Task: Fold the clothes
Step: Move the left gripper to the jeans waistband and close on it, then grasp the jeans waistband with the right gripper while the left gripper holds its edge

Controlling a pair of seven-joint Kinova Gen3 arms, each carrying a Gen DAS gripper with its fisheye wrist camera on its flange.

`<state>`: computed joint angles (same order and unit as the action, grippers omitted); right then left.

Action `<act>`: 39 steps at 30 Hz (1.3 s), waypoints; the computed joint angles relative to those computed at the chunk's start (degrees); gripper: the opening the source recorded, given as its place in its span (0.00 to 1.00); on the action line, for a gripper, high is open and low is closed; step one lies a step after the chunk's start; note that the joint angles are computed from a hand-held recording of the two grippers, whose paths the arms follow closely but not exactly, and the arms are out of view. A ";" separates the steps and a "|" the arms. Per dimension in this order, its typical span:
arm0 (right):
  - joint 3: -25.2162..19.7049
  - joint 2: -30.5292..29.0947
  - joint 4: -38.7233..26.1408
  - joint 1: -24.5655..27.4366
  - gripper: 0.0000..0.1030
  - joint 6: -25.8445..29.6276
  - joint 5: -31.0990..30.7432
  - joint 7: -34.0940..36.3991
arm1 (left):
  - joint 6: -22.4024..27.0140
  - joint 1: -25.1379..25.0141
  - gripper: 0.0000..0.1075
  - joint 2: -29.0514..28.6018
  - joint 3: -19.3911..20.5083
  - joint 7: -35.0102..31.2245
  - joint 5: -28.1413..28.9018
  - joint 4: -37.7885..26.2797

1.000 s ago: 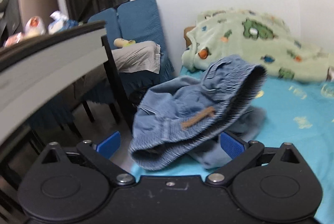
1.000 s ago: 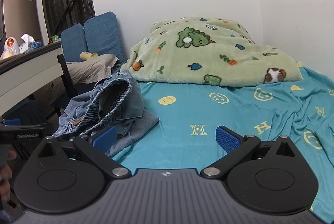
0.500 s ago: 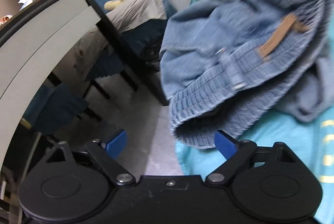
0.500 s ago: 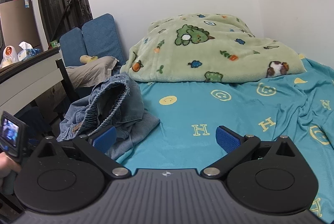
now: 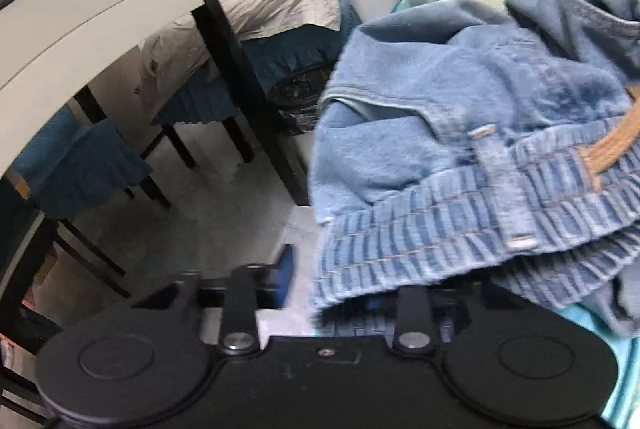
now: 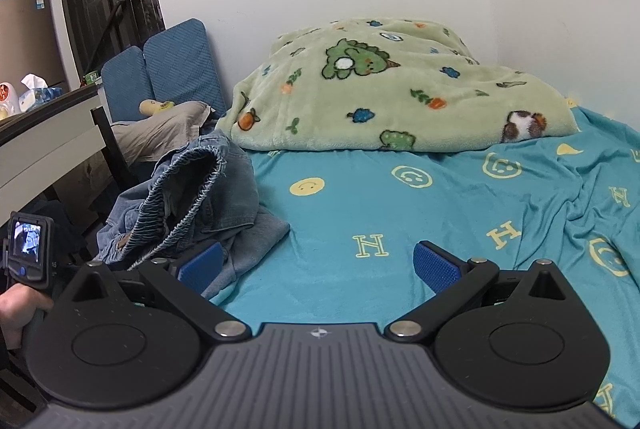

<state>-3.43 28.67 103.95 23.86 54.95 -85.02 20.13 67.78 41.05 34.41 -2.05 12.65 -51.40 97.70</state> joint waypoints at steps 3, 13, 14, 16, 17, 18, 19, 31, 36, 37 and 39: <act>0.00 0.03 0.05 0.15 1.00 -0.06 -0.58 0.58 | 1.42 2.68 0.08 -0.97 -0.23 3.88 -1.44 0.42; 0.08 0.61 -0.26 2.05 0.98 4.73 -2.80 2.13 | 6.28 9.80 0.07 -9.11 5.62 12.78 -6.16 -1.85; 0.04 0.78 -0.06 2.29 0.98 5.29 -3.49 3.51 | 7.62 10.93 0.07 -8.80 6.08 13.47 -6.98 -3.29; 0.25 1.50 -0.54 2.50 0.98 6.75 -3.44 4.63 | 9.62 12.70 0.07 -7.70 6.56 13.91 -8.71 -6.31; 0.36 2.08 -1.27 2.47 0.97 7.44 -2.70 4.32 | 10.80 13.77 0.07 -6.90 6.53 14.65 -9.47 -8.00; 0.37 2.62 -1.94 2.48 0.97 7.99 -1.97 3.97 | 11.68 14.64 0.07 -6.06 6.39 15.34 -10.08 -9.42; 0.30 3.06 -2.46 2.40 0.96 8.21 -1.26 3.66 | 12.51 15.50 0.07 -5.20 6.17 15.96 -10.64 -10.82; -3.44 6.87 -6.13 -2.29 0.79 1.28 9.01 6.50 | 18.18 21.57 0.07 0.53 1.95 32.25 -15.90 -11.60; -6.17 9.25 -10.00 -6.28 0.76 -6.56 11.79 4.90 | 16.09 20.55 0.07 -0.93 3.25 40.38 -17.81 -6.02; -7.31 10.09 -10.45 -6.43 0.75 -7.95 11.82 5.97 | 14.96 19.95 0.07 -1.63 3.68 41.52 -18.13 -4.97; -9.16 12.03 -12.03 -6.74 0.73 -9.31 12.45 6.44 | 13.14 18.98 0.07 -2.72 4.42 43.48 -18.89 -3.18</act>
